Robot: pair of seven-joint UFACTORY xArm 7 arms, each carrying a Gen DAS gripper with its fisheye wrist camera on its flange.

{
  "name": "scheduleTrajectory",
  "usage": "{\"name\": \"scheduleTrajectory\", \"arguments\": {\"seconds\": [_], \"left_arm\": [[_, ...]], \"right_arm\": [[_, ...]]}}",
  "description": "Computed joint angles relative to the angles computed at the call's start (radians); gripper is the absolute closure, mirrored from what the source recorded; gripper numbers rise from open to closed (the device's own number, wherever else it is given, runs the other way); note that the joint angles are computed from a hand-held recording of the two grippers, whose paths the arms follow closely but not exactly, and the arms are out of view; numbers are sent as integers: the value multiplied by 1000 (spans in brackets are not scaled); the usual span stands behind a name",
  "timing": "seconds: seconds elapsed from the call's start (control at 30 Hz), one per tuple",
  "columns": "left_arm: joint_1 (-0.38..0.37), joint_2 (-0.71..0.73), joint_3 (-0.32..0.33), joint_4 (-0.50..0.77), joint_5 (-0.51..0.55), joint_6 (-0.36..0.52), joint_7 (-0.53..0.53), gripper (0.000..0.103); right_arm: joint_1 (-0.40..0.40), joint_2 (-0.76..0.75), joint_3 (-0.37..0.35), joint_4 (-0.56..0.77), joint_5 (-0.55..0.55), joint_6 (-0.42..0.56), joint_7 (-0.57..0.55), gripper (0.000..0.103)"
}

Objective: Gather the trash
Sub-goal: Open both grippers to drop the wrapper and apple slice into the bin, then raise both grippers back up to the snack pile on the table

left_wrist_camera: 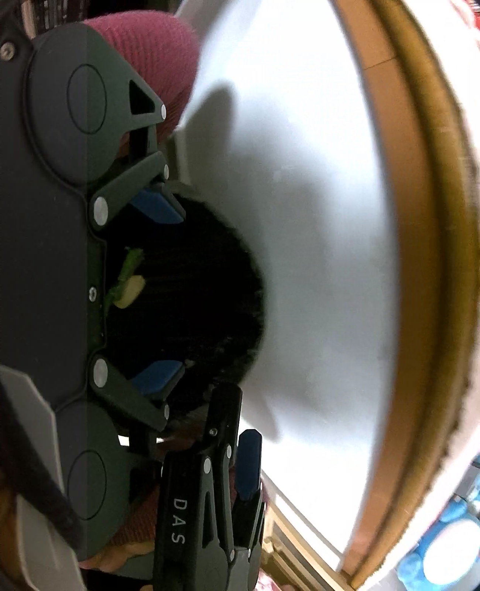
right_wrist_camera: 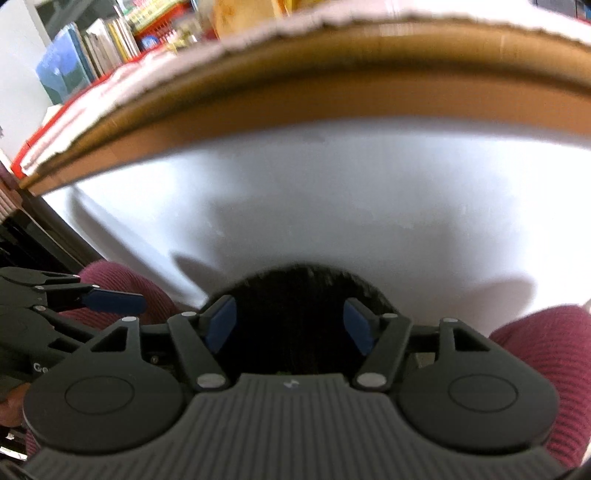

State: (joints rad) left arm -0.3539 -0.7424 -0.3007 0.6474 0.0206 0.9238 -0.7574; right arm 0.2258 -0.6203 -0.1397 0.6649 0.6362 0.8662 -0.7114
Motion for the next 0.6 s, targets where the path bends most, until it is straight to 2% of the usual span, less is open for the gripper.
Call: {"name": "scheduleTrajectory", "arguments": {"seconds": [0.3, 0.6], "left_arm": [[47, -85, -17, 50, 56, -20, -16, 17], [108, -133, -44, 97, 107, -66, -16, 16]], "right_arm": [[61, -47, -79, 64, 142, -41, -160, 17], [107, -35, -89, 115, 277, -140, -270, 11]]}}
